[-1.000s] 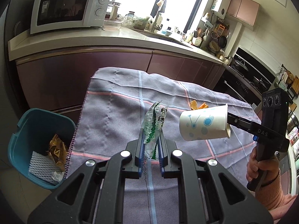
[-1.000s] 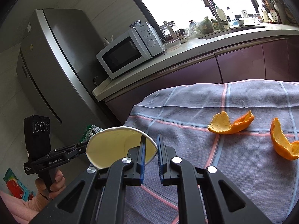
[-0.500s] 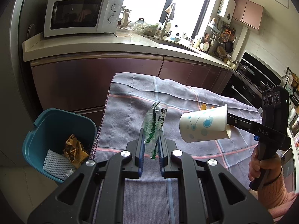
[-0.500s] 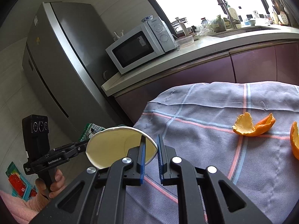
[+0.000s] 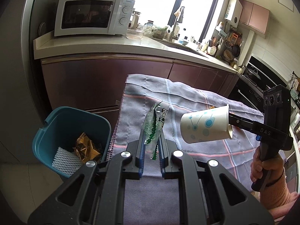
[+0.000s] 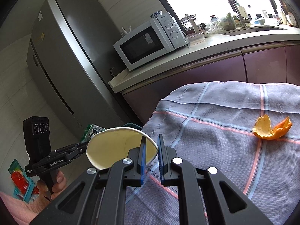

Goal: Collect trash
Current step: 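Carry the candy wrapper and paper cup over the teal bin with both grippers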

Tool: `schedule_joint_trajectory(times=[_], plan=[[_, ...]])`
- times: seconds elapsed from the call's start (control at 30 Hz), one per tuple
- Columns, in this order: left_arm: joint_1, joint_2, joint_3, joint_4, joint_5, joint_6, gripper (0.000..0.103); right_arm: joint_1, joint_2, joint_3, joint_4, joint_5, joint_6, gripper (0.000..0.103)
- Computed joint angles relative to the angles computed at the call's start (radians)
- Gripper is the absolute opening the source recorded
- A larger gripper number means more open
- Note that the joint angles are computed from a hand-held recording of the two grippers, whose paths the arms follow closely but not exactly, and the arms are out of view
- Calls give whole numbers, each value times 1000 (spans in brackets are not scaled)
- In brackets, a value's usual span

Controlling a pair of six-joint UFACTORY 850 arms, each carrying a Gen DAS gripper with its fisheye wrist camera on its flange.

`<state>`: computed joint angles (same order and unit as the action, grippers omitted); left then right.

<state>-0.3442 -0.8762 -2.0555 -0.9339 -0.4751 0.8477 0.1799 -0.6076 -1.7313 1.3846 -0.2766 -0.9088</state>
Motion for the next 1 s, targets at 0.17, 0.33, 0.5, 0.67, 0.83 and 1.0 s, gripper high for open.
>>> schedule_joint_trajectory(times=[0.17,0.33,0.5,0.67,0.83,1.0], plan=[[3,14,19,-3,12,0,13,7,-24,-37,-37,-11,31,10],[9,26,39,-16,25,8,13,13,-50,-76,-77,-26,67,10],[17,34,57,-24,35,14,13,20,-72,-108,-111,-41,97,10],[25,36,60,-18,41,2,13,26,-89,-134,-136,-52,120,10],[31,38,66,-22,46,3,13,33,-105,-161,-176,-60,159,10],[35,39,70,-30,50,6,13,39,-123,-191,-220,-68,201,10]])
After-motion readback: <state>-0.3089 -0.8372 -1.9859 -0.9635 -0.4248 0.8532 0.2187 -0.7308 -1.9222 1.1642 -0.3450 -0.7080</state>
